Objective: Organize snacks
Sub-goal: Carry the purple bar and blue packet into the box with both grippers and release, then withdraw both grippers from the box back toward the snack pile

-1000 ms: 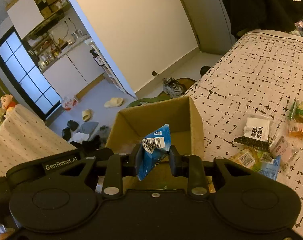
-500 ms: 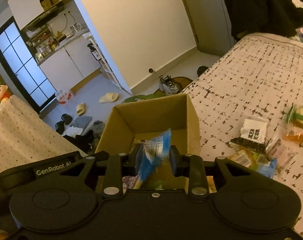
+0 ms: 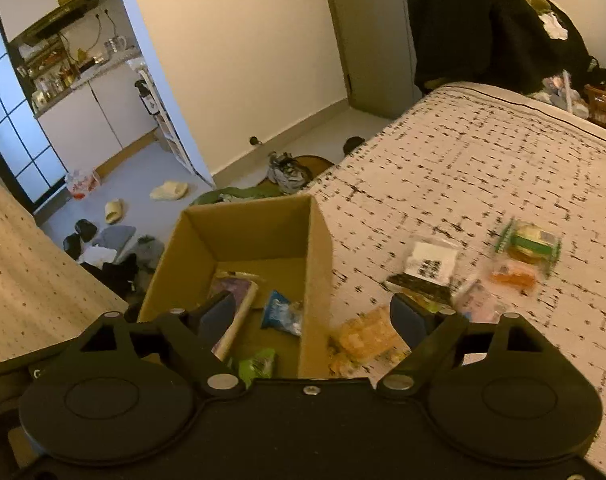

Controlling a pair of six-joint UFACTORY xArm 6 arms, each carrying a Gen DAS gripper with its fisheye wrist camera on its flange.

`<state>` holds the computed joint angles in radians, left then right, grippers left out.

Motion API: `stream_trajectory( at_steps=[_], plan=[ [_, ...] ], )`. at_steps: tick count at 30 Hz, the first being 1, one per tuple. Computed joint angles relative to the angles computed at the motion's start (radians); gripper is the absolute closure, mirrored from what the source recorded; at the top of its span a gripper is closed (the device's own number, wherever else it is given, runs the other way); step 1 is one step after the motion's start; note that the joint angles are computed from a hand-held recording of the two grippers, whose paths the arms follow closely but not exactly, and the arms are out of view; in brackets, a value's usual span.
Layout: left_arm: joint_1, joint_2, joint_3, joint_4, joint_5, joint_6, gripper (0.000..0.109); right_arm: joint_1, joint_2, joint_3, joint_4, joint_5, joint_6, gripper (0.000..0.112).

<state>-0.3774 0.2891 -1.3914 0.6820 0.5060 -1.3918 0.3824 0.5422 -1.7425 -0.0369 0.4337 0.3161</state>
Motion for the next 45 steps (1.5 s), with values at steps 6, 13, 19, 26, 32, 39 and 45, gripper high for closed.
stream_trajectory(
  at_steps=[6, 13, 19, 26, 32, 39, 45],
  plan=[
    [-0.021, -0.022, 0.006, -0.041, 0.048, 0.05, 0.017, -0.008, -0.095, 0.113, -0.036, -0.006, 0.009, 0.015],
    [-0.034, -0.054, 0.04, 0.002, 0.047, 0.015, 0.006, -0.022, -0.162, 0.172, 0.005, -0.023, -0.061, 0.01],
    [-0.051, -0.075, 0.049, 0.043, 0.052, -0.021, 0.006, -0.037, -0.201, 0.2, 0.09, -0.027, -0.185, 0.01],
    [-0.06, -0.09, 0.072, 0.068, -0.013, -0.066, 0.006, -0.072, -0.224, 0.213, 0.012, -0.024, -0.087, 0.009],
    [-0.089, -0.083, 0.043, 0.027, 0.002, 0.027, 0.006, -0.098, -0.268, 0.247, 0.182, -0.034, -0.231, 0.009],
    [-0.108, -0.068, 0.039, -0.069, -0.065, 0.084, 0.006, -0.127, -0.311, 0.302, 0.233, -0.027, -0.332, 0.009],
    [-0.137, -0.05, 0.024, -0.052, -0.066, 0.101, 0.006, -0.157, -0.366, 0.367, 0.324, -0.014, -0.403, 0.009]
  ],
)
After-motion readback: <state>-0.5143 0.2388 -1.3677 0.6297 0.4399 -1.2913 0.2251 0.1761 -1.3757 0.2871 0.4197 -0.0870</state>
